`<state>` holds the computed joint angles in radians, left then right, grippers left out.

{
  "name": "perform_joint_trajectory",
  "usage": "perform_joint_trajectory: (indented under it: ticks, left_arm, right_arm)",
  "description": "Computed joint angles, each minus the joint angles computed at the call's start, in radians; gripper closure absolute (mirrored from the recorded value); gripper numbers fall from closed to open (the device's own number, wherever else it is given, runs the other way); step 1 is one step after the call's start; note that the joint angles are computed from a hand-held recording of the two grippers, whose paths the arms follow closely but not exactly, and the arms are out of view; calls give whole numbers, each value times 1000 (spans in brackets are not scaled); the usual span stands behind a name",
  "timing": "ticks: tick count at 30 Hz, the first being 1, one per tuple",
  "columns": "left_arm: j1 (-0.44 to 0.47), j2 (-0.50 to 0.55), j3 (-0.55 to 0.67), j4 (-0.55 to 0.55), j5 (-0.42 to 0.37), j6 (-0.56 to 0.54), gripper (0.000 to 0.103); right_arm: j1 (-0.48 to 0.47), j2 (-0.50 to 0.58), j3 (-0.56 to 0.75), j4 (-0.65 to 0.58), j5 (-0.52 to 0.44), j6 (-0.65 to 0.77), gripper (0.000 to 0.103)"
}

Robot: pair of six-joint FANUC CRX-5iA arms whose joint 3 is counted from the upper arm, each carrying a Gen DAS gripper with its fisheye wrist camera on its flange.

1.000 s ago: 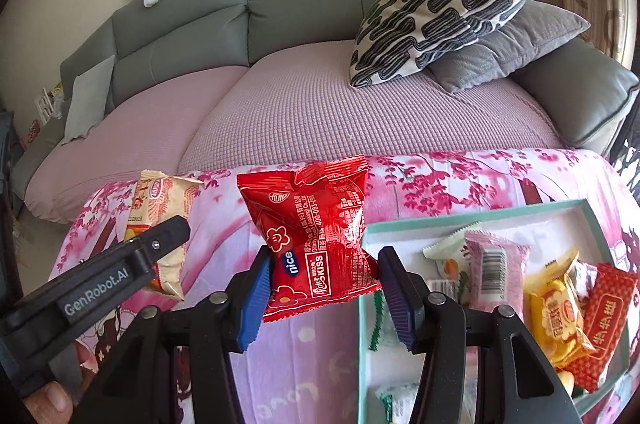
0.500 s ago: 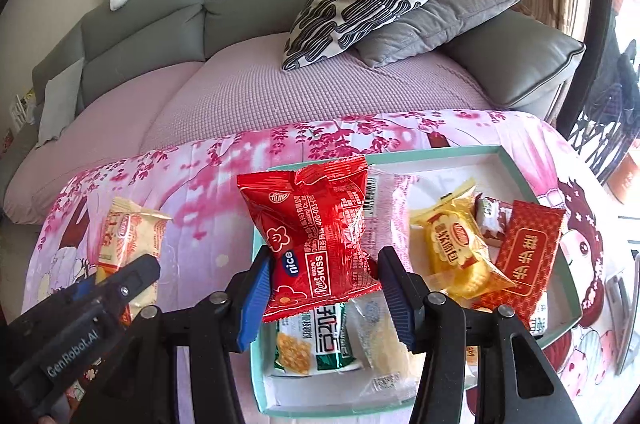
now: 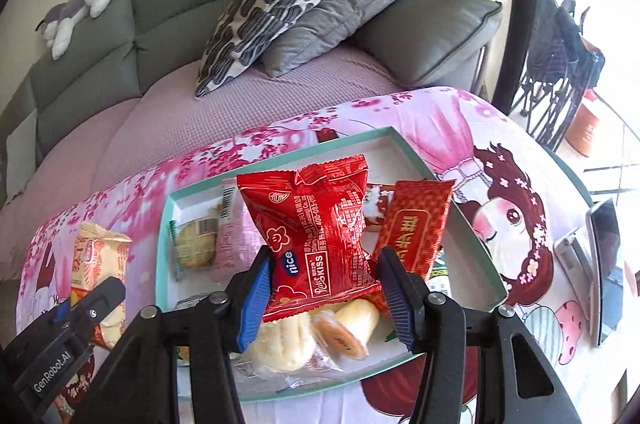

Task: Organize snacks
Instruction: 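Lower both bags into the teal tray and open both tools to release them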

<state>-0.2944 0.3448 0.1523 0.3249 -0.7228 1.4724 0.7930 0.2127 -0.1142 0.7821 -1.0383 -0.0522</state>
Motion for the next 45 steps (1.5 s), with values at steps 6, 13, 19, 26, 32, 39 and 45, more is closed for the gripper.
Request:
perform_joint_trajectory:
  ticks: [6, 13, 19, 26, 32, 39, 45]
  left_arm:
    - [-30, 31, 46, -21, -9, 6, 60]
    - [-55, 81, 102, -36, -21, 11, 60]
    - [-62, 119, 136, -56, -15, 37, 60]
    - [-60, 151, 163, -70, -22, 70, 60]
    - [-69, 173, 187, -82, -45, 76, 60]
    - [-74, 187, 204, -84, -67, 80, 55]
    - [-77, 185, 200, -68, -73, 69, 36]
  right_arm:
    - [-25, -35, -46, -3, 10, -36, 47]
    - [-44, -49, -81, 23, 89, -44, 47]
    - [-78, -36, -93, 20, 147, -48, 47]
    - [-94, -19, -91, 37, 171, -45, 47]
    - [-101, -17, -94, 39, 182, -47, 47]
    - [-97, -16, -91, 34, 172, -39, 47]
    - [-96, -16, -86, 20, 167, -30, 41]
